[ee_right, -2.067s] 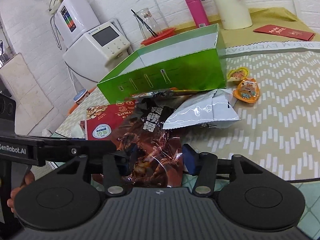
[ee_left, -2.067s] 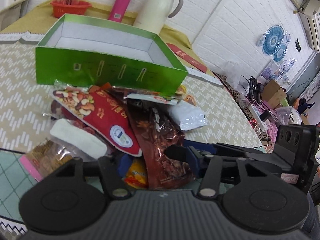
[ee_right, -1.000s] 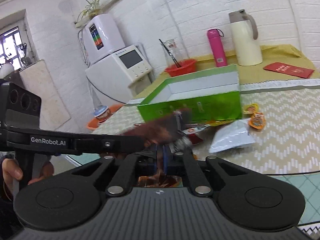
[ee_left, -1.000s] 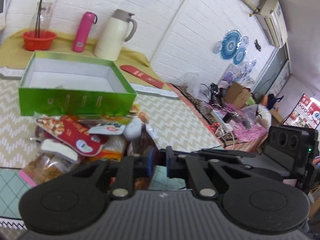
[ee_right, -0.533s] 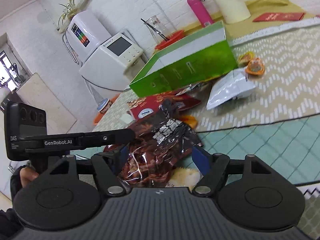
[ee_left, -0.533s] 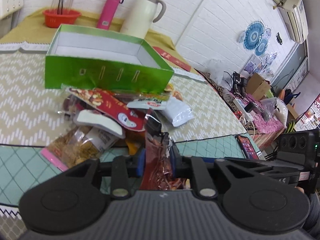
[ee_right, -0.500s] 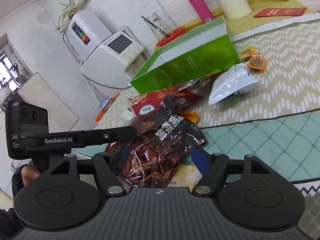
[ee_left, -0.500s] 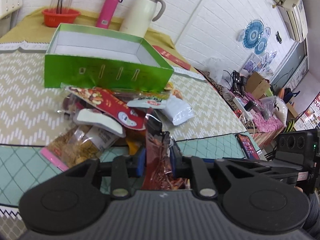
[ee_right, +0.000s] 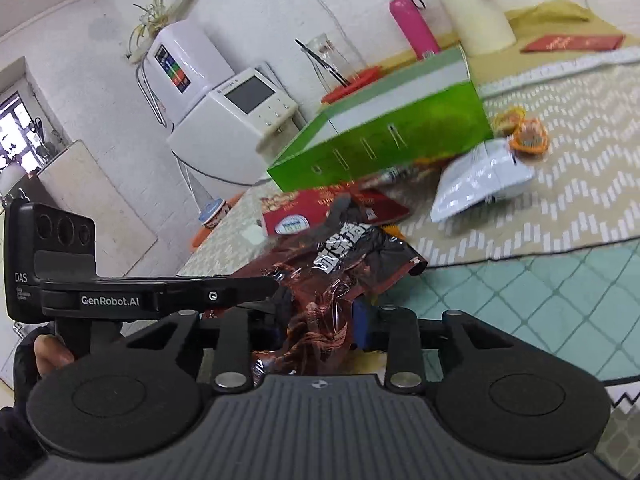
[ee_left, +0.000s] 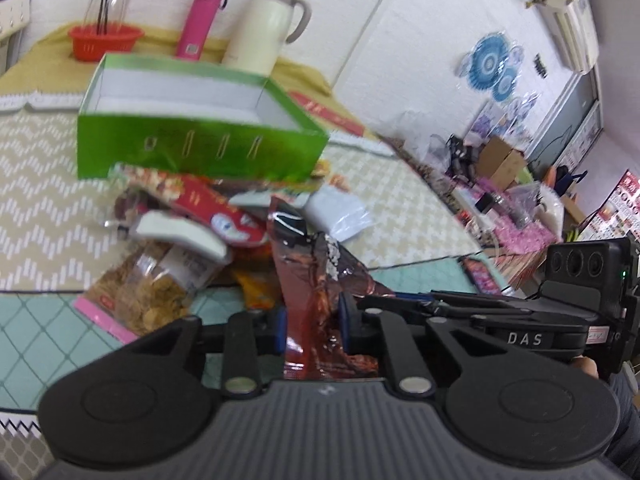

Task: Organize snacks
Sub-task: 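Grasp the dark brown jerky bag with both grippers and lift it, then lower the jerky bag into the green box and open both grippers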

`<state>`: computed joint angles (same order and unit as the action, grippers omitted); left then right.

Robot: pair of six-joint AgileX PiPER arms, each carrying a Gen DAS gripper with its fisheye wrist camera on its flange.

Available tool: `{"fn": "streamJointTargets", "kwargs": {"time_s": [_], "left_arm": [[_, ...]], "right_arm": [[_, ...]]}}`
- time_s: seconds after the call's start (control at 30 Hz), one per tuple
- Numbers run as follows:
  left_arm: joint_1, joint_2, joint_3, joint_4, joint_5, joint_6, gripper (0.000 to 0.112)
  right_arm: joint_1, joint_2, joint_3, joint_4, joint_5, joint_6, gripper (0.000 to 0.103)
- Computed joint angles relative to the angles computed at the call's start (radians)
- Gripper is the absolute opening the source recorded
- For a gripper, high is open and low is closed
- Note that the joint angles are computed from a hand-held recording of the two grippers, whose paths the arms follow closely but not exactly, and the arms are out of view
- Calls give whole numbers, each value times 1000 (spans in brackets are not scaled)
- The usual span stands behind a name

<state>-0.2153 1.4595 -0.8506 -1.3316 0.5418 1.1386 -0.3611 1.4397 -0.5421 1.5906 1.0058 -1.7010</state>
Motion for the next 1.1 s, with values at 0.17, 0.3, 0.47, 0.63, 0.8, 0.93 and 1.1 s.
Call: {"fn": "streamJointTargets", "kwargs": {"time_s": [0.17,0.3,0.47,0.63,0.8,0.93,1.1], "left_arm": [[-17,-61,-36,-35,-17,42,12],[1,-8,-149,-49,-11,40,13],[51,151,-375,-1,45,-70,13],[58,319,-598,109,48,-207,13],[88,530,-874,230,148,-415,13],[90,665,-1054,317,192,-535,13],[94,806,-1262,422,258,-665,13]], "right_arm": [[-18,-75,-59,13,14,-1,53],[48,-49,-178,52,-60,-4,53],[124,71,-365,89,-149,27,53],[161,225,-550,74,-203,100,53],[182,362,-702,28,-247,172,53],[184,479,-823,-19,-250,257,53],[187,576,-923,-66,-243,329,53]]}}
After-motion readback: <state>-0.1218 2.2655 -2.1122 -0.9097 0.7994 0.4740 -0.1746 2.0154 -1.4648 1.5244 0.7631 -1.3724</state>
